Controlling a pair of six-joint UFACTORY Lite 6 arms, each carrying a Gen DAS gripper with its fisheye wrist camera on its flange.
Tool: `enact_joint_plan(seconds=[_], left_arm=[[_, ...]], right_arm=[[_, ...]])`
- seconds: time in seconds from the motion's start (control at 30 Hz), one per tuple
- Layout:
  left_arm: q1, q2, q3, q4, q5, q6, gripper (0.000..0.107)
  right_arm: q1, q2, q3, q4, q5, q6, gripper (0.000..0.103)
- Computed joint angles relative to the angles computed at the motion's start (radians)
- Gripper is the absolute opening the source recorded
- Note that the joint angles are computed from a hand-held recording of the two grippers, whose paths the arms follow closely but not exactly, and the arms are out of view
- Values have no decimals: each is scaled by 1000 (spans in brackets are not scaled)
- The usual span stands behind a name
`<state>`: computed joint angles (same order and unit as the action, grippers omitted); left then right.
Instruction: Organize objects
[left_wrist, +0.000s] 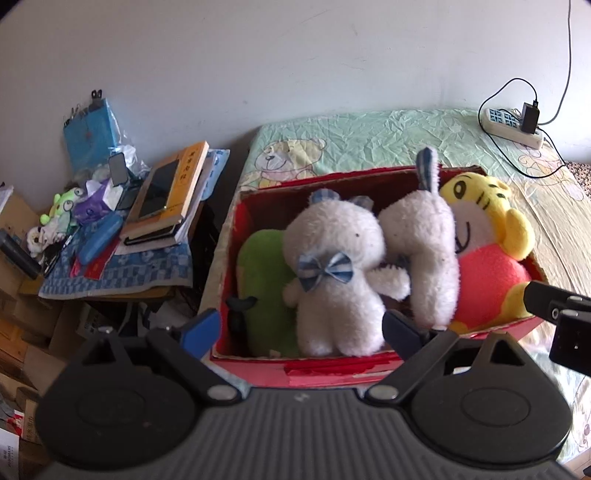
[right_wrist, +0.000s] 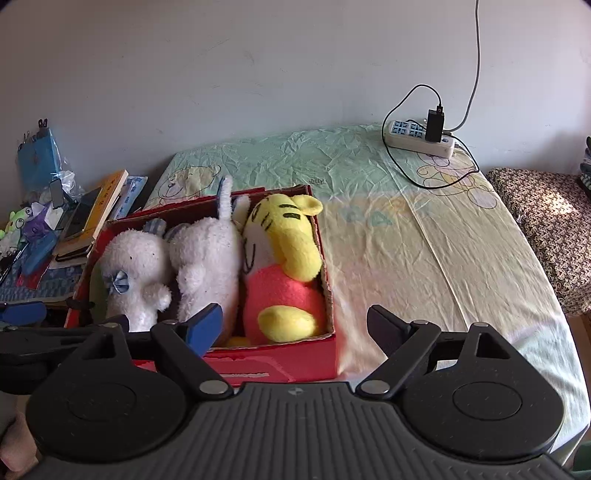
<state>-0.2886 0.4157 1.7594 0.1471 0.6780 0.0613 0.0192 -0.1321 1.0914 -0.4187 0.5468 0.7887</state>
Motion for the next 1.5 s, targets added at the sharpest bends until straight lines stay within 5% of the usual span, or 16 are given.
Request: enact_joint_plan(seconds=[0.33,0.8,1.5], left_arm=[[69,45,36,-76,-22,102,95],[114,129,139,-133,20,122,101],[47,194,158,-5,-67,57,101]], right_arm=[[82,102,104,-106,32,142,88],[93,226,204,-85,-1,84,88],[35,269,160,-82,-97,135,88]])
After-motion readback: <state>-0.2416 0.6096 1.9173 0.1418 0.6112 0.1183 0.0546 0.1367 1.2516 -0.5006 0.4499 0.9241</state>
